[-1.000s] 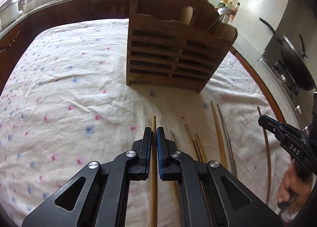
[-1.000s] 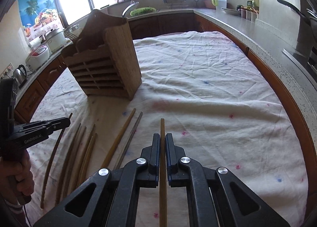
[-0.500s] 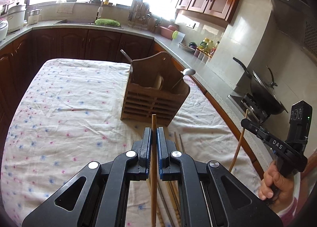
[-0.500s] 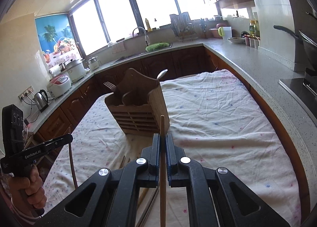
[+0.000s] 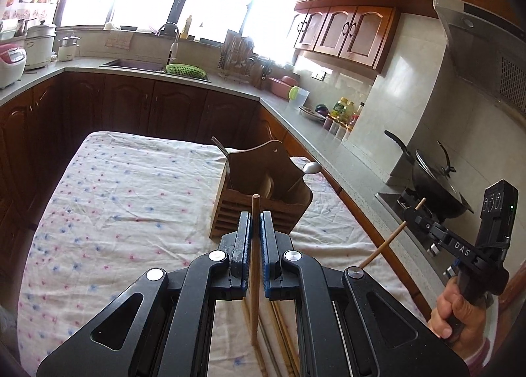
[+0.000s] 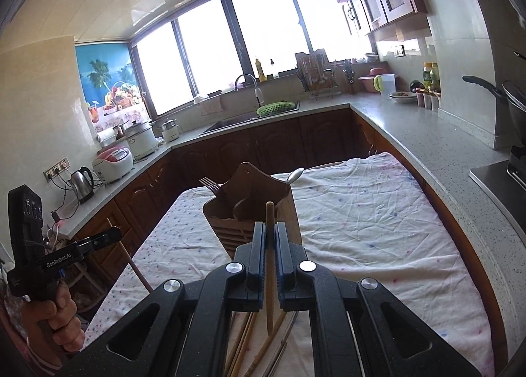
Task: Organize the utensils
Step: 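Lift the chopsticks with both tools and lower them into the wooden holder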
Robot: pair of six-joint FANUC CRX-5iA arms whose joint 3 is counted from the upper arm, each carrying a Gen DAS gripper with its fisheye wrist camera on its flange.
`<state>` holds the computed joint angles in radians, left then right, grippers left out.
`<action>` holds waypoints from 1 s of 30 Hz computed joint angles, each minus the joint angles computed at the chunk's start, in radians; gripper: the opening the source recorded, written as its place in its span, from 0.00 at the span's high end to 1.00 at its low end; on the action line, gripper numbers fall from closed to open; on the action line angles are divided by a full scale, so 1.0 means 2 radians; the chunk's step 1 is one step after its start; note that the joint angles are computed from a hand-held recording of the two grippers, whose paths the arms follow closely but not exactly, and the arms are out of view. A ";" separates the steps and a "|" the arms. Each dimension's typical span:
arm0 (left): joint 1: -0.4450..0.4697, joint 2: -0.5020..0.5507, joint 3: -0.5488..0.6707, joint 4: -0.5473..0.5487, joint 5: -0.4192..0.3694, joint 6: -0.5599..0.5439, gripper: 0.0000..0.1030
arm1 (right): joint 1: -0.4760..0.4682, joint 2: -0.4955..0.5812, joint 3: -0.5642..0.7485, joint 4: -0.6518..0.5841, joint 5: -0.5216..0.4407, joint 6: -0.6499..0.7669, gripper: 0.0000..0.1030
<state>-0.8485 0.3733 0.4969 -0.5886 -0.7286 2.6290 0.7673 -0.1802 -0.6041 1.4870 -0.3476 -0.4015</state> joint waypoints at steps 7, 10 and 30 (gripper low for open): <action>0.000 -0.004 0.004 -0.025 0.004 0.024 0.96 | -0.013 0.006 0.007 0.026 0.013 -0.021 0.95; 0.005 -0.004 0.010 -0.028 0.014 0.029 0.96 | -0.028 0.012 0.017 0.054 0.023 -0.039 0.95; 0.042 0.101 0.192 -0.116 0.008 0.065 0.96 | -0.144 0.121 0.161 0.339 0.057 -0.290 0.95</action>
<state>-0.7655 0.5759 0.8815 -0.8203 -0.7127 2.7599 0.4784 0.0627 -0.2820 2.1657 -0.2334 -0.9823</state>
